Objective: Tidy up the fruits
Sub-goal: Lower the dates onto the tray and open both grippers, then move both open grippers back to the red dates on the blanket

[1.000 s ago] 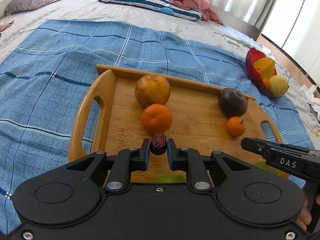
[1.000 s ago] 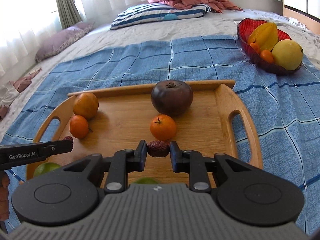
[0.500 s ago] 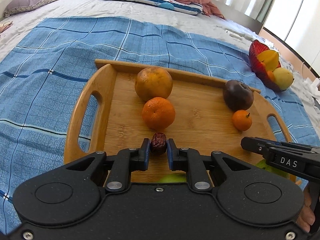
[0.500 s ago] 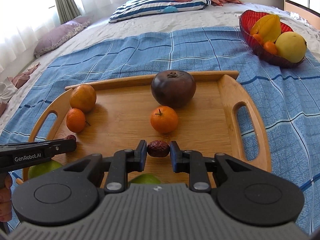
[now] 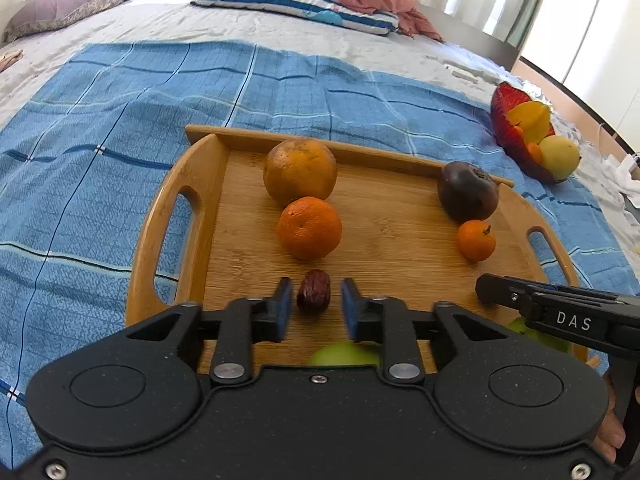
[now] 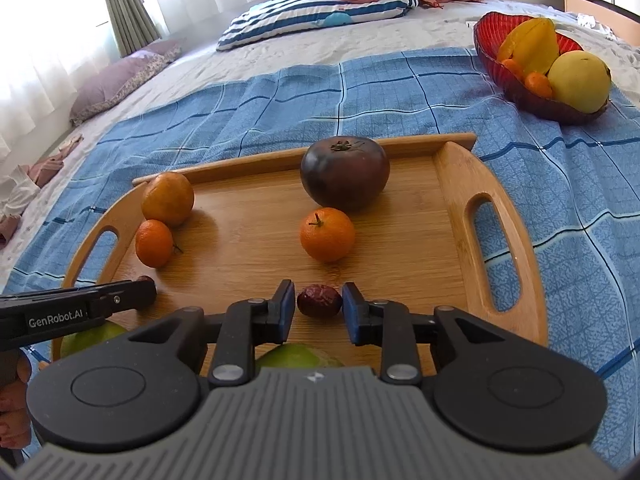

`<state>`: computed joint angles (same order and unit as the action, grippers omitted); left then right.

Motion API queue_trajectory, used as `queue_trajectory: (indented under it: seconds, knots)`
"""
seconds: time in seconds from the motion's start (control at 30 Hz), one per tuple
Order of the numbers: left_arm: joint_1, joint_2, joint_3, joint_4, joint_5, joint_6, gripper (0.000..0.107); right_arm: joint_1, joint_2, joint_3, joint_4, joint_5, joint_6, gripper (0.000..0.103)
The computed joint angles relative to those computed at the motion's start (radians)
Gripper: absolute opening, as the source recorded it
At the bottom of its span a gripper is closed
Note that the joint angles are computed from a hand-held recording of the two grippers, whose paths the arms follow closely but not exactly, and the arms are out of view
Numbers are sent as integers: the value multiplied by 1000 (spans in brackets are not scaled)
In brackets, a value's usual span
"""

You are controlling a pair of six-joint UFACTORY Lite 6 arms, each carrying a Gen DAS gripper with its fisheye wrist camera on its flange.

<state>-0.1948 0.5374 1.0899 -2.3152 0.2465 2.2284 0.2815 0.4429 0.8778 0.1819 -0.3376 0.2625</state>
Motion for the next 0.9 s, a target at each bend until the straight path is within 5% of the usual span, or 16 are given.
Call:
queue_trajectory:
  seconds: [0.2, 0.4, 0.53, 0.9]
  knots:
    - [9, -88, -98, -71, 42, 90, 50, 3, -56, -71, -6, -49, 4, 57]
    - [19, -209, -234, -195, 92, 240, 60, 14, -158, -191, 16, -138, -5, 81]
    - [21, -316, -348, -270, 139, 346, 79, 23, -236, -279, 19, -202, -1, 89]
    - [29, -603, -615, -225, 225, 333, 84, 67, -415, -500, 72, -369, -5, 103]
